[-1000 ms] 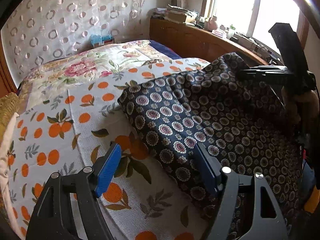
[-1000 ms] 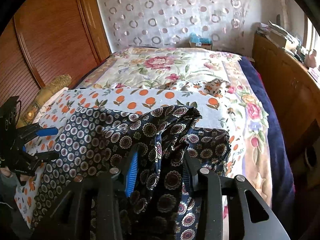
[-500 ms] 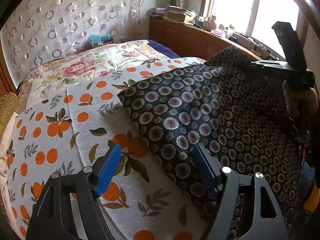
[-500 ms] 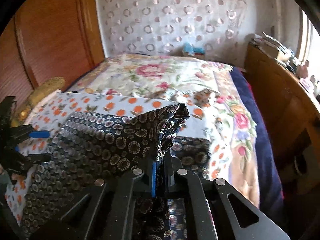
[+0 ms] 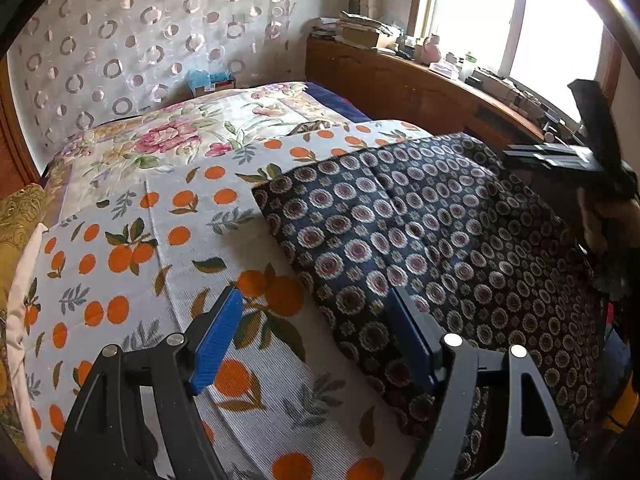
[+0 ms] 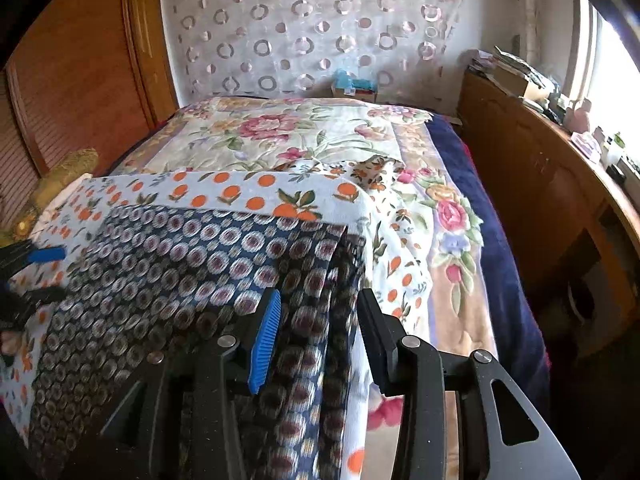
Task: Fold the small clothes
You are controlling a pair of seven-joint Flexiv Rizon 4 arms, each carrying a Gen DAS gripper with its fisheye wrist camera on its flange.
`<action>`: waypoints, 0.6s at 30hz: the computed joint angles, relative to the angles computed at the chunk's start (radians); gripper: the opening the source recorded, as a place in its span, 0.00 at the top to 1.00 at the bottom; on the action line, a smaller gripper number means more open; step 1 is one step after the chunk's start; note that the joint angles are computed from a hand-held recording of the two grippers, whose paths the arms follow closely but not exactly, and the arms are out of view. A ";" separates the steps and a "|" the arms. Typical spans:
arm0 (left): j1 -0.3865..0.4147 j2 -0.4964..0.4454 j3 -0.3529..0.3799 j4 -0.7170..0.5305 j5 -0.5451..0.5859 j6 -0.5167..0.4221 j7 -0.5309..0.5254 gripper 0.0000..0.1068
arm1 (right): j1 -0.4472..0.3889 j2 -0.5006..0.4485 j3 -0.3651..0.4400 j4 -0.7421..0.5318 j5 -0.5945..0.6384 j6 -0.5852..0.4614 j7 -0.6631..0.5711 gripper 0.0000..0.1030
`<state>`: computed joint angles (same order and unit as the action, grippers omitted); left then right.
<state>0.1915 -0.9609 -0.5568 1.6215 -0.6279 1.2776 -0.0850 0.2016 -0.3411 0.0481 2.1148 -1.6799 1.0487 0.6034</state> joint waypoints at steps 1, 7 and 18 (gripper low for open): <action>-0.011 -0.005 0.011 -0.017 0.004 -0.006 -0.010 0.30 | 0.003 0.008 0.005 0.012 -0.007 -0.004 0.017 0.59; -0.083 -0.042 0.093 -0.126 0.032 -0.048 -0.089 0.37 | 0.018 0.049 0.038 0.087 -0.009 -0.007 0.092 0.41; -0.133 -0.075 0.137 -0.196 0.059 -0.100 -0.172 0.51 | 0.058 0.039 0.060 0.153 -0.003 -0.011 0.197 0.40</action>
<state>0.0584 -1.0358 -0.4201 1.4252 -0.5689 1.1776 -0.2569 0.2598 -0.3019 0.1086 2.2673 -1.6826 1.0379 0.8008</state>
